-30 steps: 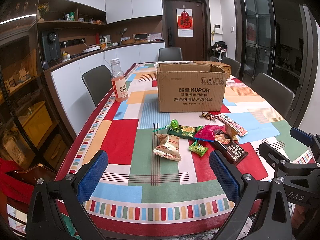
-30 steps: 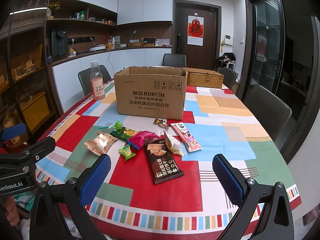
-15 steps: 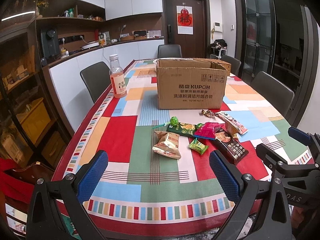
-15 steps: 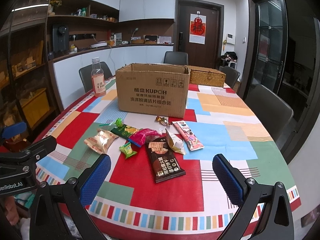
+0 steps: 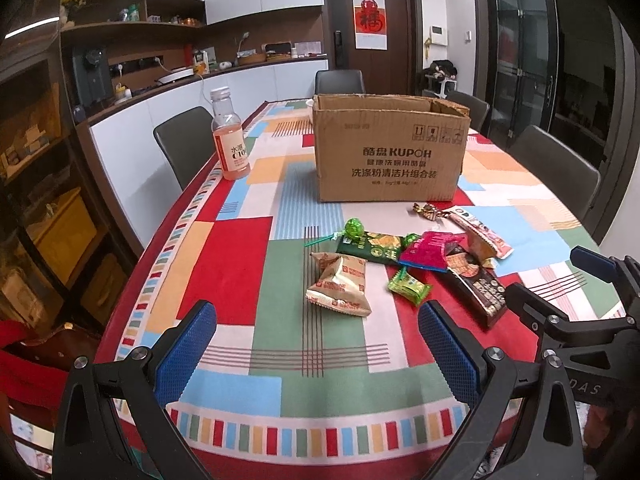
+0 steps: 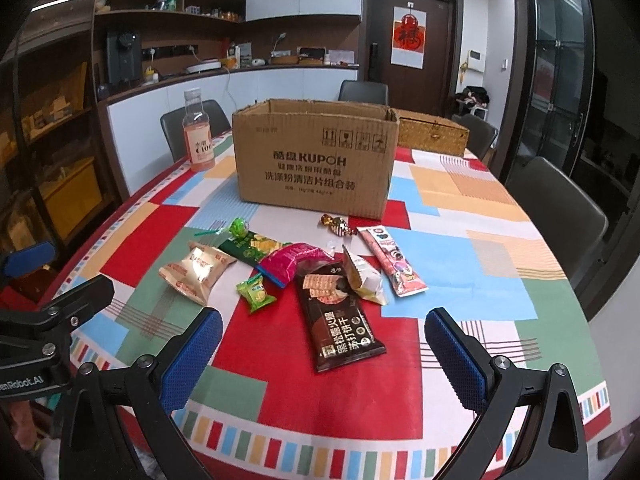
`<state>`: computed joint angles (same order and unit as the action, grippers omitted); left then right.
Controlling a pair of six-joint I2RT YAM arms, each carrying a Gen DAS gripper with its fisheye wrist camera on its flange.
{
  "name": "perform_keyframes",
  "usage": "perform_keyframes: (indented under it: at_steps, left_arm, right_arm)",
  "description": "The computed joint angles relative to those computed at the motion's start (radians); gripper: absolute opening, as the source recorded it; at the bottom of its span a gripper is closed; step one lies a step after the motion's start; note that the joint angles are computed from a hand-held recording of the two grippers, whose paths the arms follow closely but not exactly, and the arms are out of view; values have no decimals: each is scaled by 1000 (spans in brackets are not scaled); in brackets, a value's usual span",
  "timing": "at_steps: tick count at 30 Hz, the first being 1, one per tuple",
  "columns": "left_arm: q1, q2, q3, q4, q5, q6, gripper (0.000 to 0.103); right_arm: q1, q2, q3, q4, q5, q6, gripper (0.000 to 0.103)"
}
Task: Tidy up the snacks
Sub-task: 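Grasp the Fortune Biscuits bag with the left tool while the right grasps the dark cracker packet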
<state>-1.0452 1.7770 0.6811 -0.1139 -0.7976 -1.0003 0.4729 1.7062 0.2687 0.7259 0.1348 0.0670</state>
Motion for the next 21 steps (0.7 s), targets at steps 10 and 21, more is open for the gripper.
perform_keyframes:
  at_steps: [10, 21]
  left_arm:
    - [122, 102, 40, 141, 74, 183, 102]
    - [240, 263, 141, 219, 222, 313, 94]
  right_arm:
    - [-35, 171, 162, -68, -32, -31, 98]
    - [-88, 357, 361, -197, -95, -43, 89]
